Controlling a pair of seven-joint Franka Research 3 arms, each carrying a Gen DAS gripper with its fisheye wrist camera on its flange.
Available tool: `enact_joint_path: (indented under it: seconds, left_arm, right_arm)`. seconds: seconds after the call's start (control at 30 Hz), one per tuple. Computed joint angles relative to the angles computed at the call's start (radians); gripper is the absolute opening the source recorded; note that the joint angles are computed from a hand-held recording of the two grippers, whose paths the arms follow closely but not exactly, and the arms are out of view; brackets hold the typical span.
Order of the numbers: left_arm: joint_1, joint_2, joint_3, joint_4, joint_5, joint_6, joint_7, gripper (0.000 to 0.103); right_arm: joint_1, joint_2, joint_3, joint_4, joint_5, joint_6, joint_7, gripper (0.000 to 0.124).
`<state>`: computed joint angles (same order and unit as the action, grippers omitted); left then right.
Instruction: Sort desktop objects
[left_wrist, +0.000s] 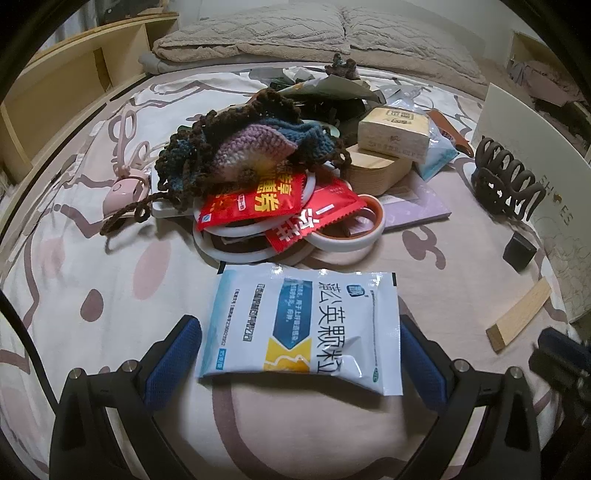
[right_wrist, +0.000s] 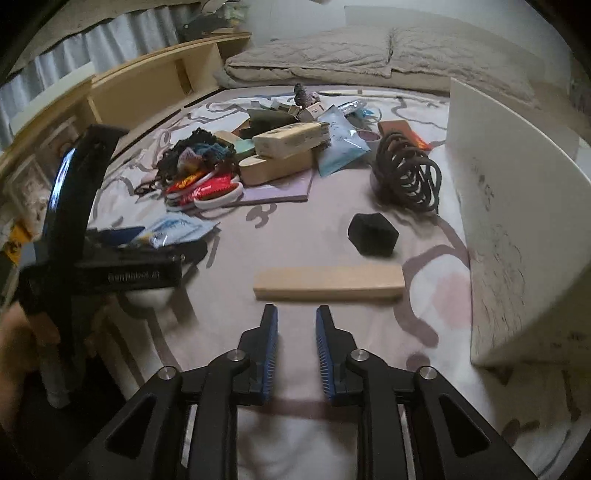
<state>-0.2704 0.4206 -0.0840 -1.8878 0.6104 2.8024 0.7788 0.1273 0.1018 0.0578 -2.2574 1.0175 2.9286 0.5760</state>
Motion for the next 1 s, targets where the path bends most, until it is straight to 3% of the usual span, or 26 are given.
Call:
enact_joint_path:
  seconds: [0.03,0.07,0.13,0.2,0.33,0.4,0.57,0.87,1.0]
  left_arm:
    - [0.001,0.000,0.000,-0.001,-0.001,0.001,0.000,0.103]
    - [0.003,0.000,-0.002,-0.001,-0.005,0.002,0.003,0.103]
    - [0.009,0.001,-0.006,-0.004,-0.016,0.008,0.007,0.103]
    - [0.008,0.001,-0.004,-0.006,-0.018,0.014,0.006,0.103]
    - [-0.002,0.004,0.008,-0.007,-0.005,0.021,-0.008,0.103]
    - [-0.004,0.004,0.010,-0.007,-0.001,0.021,-0.012,0.103]
    - [-0.004,0.005,0.008,-0.008,0.000,0.023,-0.015,0.103]
    - [0.006,0.004,0.002,-0.012,-0.008,0.034,-0.003,0.103]
    - [0.010,0.002,-0.001,-0.016,-0.020,0.039,0.004,0.103]
  right_arm:
    - [0.004,-0.005,0.006,-0.008,0.016,0.022,-0.016,0.063]
    - [0.007,-0.008,0.017,-0.012,0.055,0.054,-0.053,0.073]
    - [0.013,-0.005,0.037,-0.003,0.142,0.103,-0.150,0.077]
    - [0.023,0.005,0.038,0.007,0.155,0.133,-0.168,0.078]
    - [0.025,0.027,0.030,0.022,0.136,0.164,-0.120,0.101]
    - [0.023,0.033,0.026,0.023,0.090,0.170,-0.067,0.103]
    - [0.000,0.055,0.049,0.047,0.116,0.190,-0.067,0.103]
    - [0.108,0.100,-0.090,0.023,-0.314,0.227,0.334,0.103]
    - [0.086,0.107,-0.073,0.023,-0.387,0.210,0.409,0.103]
